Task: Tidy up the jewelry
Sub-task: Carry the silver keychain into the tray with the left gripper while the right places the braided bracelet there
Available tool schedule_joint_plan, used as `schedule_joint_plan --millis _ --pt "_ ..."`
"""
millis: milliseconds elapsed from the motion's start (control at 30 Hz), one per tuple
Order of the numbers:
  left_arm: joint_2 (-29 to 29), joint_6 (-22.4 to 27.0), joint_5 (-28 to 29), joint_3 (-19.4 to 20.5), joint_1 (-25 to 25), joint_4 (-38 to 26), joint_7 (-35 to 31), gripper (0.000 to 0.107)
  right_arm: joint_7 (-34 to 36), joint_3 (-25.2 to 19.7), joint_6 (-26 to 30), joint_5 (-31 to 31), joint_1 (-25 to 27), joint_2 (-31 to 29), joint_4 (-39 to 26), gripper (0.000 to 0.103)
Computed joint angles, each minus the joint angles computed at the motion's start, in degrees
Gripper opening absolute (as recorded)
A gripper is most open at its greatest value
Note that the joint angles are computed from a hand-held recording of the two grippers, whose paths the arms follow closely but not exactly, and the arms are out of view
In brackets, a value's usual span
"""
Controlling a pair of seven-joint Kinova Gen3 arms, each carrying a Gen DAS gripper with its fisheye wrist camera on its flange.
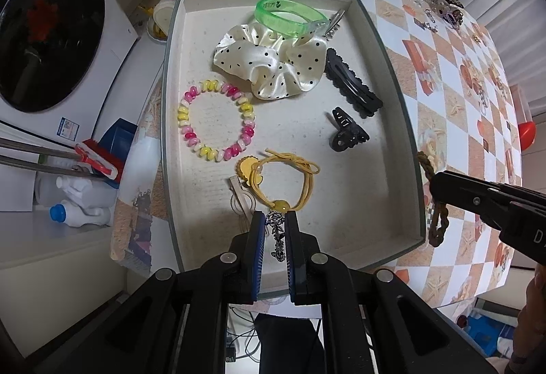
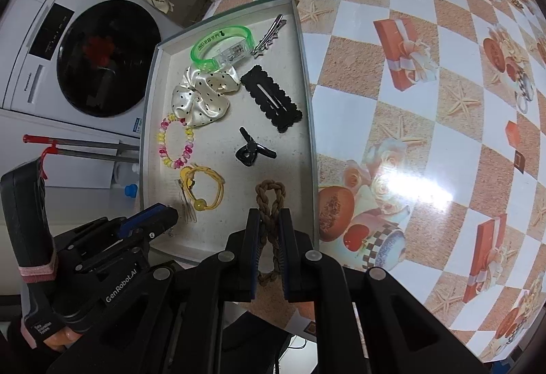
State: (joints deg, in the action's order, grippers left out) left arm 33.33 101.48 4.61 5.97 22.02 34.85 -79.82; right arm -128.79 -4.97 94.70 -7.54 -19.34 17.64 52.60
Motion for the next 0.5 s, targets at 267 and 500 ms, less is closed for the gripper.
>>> schedule_joint_plan --millis 267,500 --pt "0.3 -1.2 -0.4 -0.2 0.2 1.1 0.5 0.016 0.6 -0.2 -1.5 -1.3 0.3 1.4 0.3 0.011" --pt "0.4 -2.3 -1.4 -0.4 0.9 2.4 0.6 0.016 1.0 -0.3 -1.7 -1.3 -0.2 3.4 -0.2 0.011"
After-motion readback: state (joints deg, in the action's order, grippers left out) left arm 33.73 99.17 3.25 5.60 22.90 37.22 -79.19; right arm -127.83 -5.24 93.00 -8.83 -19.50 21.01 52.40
